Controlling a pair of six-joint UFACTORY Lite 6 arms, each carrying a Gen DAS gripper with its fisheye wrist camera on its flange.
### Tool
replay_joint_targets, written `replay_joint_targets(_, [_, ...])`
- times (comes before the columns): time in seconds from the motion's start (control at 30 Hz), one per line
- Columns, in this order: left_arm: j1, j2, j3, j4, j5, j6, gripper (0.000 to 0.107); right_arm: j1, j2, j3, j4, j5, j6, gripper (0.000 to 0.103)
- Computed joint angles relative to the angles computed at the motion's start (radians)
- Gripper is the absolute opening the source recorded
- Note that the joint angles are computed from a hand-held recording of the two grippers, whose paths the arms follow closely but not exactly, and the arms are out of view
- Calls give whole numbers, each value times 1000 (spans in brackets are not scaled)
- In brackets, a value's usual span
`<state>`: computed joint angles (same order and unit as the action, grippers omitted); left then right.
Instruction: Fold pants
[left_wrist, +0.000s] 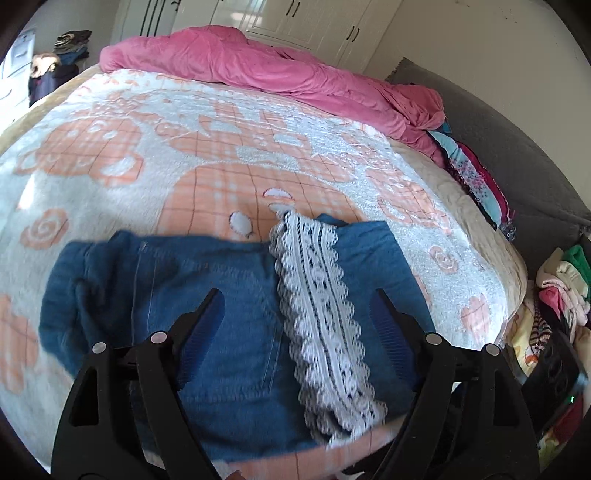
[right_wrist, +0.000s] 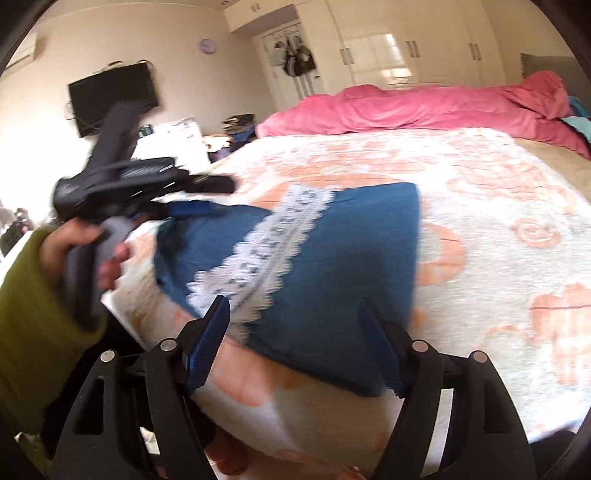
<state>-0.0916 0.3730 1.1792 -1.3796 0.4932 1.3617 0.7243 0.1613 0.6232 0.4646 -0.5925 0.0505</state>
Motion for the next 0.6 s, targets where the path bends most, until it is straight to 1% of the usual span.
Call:
replay_joint_targets(0.03, [1, -18, -31, -29, -5, 31, 73, -8, 1, 2, 6, 8, 0, 64])
replay_joint_targets(0.07, [0, -40, -72, -63, -11, 66, 73, -21, 1, 7, -5, 24, 14, 50])
replay_joint_targets(0.1, [3, -55, -101, -88, -8, 94, 73, -35, 8, 23, -13, 49, 19, 46])
replay_joint_targets(0.17, [-3, -74, -140, -125, -13, 138, 69, -52, 25, 42, 11, 71, -16, 45])
replay_joint_targets(0.2, [-17, -79, -153, -134, -32, 151, 64, -56, 40, 49, 17, 73, -20, 45])
replay_joint_targets(0.23, [-32, -83, -163, -139, -47, 161, 61, -67, 53, 59, 11, 93, -14, 45])
replay_joint_targets(0.27, [-49, -85, -174, -138, -65, 172, 60, -75, 85, 85, 15, 113, -23, 44])
replay_joint_targets(0.33, [-95, -85, -203, -129, -122, 176, 60, -77, 112, 102, 103, 141, -117, 38])
replay_joint_targets(0.37, [-105, -80, -215, -115, -128, 162, 60, -73, 111, 103, 153, 150, -173, 35])
replay_joint_targets(0.4, [-115, -67, -225, -93, -139, 135, 60, -70, 117, 105, 189, 149, -216, 35])
replay_joint_targets(0.43, [-124, -61, -239, -109, -160, 151, 60, -69, 113, 99, 197, 148, -229, 35])
replay_joint_targets(0.5, [-143, -71, -280, -210, -200, 264, 60, -70, 120, 99, 191, 147, -223, 35])
replay_joint_targets(0.53, [-151, -82, -291, -231, -214, 291, 60, -69, 122, 99, 191, 145, -221, 35])
replay_joint_targets(0.6, [-147, -81, -295, -245, -212, 306, 60, -62, 127, 97, 207, 133, -233, 35])
